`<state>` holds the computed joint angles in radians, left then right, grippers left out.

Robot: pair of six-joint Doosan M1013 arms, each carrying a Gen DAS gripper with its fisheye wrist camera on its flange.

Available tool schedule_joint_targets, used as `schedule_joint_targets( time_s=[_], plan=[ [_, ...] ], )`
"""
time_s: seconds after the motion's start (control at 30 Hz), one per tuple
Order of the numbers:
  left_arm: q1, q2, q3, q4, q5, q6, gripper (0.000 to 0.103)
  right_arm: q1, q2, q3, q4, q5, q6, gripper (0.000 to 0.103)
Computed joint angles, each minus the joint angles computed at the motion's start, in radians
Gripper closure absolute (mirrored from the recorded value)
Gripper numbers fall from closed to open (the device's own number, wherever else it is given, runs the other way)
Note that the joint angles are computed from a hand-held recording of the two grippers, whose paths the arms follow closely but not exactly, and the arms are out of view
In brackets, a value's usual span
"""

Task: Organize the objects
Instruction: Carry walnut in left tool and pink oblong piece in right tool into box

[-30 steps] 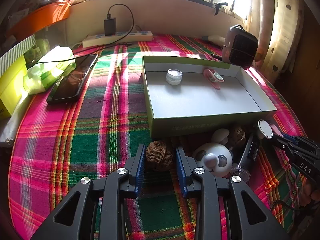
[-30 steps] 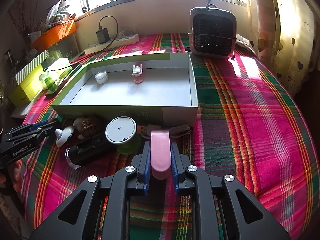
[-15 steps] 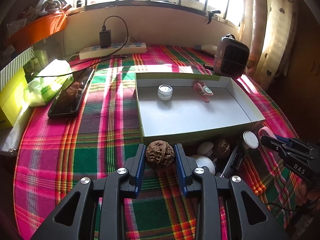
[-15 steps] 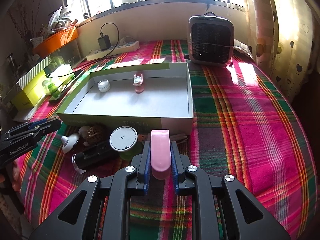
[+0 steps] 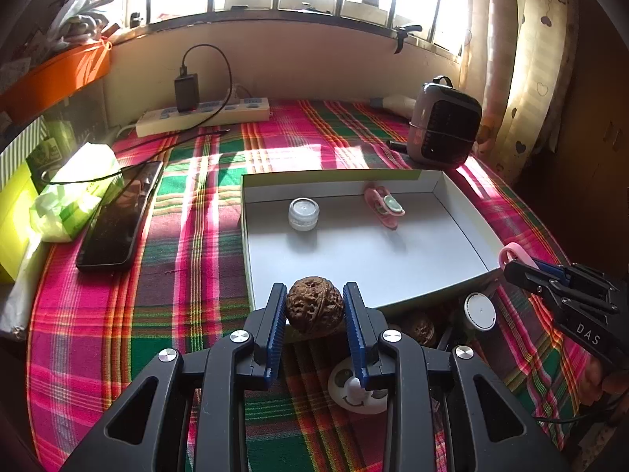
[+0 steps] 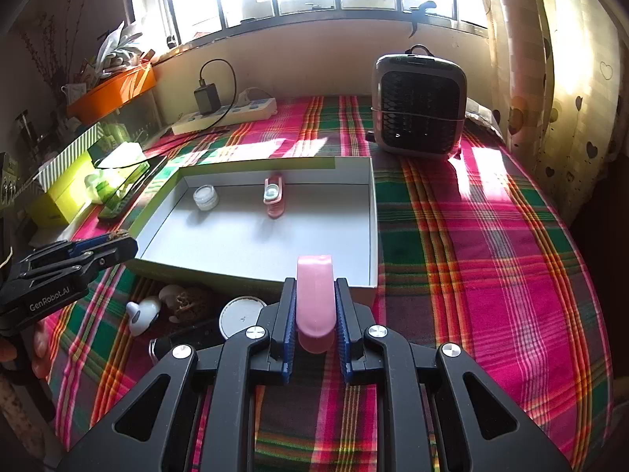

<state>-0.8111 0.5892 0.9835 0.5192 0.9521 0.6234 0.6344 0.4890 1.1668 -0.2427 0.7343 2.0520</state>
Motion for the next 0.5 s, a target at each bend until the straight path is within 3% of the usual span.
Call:
schedule_joint_targets(
  time_s=[0.5],
  plan=[
    [0.028,0.091,-0.154,-0.078,0.021,0.112,0.076,-0.023,0.080,-0.133,0.069,0.057,-0.098,0.084]
  ],
)
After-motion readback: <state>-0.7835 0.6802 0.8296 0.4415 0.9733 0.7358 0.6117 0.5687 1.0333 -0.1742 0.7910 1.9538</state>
